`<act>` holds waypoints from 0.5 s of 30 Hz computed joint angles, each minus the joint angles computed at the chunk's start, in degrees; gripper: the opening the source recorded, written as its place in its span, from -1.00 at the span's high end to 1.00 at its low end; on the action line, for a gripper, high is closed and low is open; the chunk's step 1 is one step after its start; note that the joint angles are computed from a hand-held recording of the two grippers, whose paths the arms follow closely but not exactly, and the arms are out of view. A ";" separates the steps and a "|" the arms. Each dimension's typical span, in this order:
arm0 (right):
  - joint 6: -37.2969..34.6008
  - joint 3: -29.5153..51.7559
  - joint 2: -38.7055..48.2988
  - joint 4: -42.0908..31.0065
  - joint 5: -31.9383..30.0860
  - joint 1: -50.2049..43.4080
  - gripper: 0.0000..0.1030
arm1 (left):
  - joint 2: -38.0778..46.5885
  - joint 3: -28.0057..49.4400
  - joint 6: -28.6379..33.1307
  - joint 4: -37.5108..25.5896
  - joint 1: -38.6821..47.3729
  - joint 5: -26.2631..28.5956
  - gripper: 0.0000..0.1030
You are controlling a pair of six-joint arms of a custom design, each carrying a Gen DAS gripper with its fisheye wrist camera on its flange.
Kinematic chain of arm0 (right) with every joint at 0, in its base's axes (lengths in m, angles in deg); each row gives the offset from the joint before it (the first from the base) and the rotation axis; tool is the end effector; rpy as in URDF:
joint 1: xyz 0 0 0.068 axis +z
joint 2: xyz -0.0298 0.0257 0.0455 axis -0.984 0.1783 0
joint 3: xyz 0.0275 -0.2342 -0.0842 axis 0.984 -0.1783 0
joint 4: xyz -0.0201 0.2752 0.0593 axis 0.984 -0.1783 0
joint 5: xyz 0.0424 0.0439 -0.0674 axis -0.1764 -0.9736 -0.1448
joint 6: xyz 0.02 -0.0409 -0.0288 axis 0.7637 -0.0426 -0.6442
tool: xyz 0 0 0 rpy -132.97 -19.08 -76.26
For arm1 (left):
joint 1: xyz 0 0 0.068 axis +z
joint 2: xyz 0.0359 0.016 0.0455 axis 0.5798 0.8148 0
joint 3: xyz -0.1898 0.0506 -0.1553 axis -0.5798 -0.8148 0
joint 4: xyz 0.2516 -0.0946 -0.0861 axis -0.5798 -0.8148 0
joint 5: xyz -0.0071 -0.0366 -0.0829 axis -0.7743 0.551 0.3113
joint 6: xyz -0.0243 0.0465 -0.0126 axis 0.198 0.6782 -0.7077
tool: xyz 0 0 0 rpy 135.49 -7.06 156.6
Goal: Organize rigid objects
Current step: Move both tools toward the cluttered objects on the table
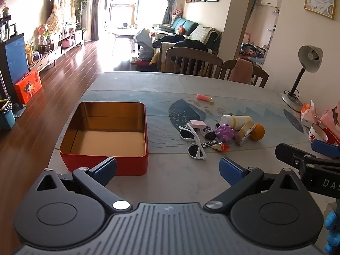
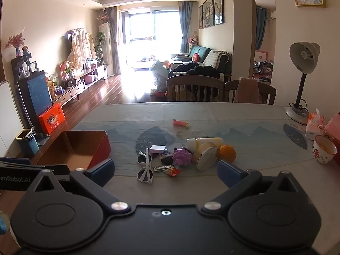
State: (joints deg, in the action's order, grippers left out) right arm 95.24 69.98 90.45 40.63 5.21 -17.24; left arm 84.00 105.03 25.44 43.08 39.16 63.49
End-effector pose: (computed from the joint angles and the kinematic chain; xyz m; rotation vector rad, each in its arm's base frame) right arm 0.1429 0.2117 0.2186 0.2104 2.0953 -0.0639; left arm 0.1972 -0.0004 0.2186 0.2965 2.2751 -0.3239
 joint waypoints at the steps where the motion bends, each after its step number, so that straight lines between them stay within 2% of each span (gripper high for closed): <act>1: 0.41 0.42 0.29 -0.54 0.15 0.24 -1.00 | 0.08 -0.04 -0.05 0.13 -0.14 -0.15 -1.00; 15: -2.16 -1.03 -1.00 2.47 -1.19 -0.47 -1.00 | 0.37 -0.28 -0.58 1.44 -0.82 0.05 -1.00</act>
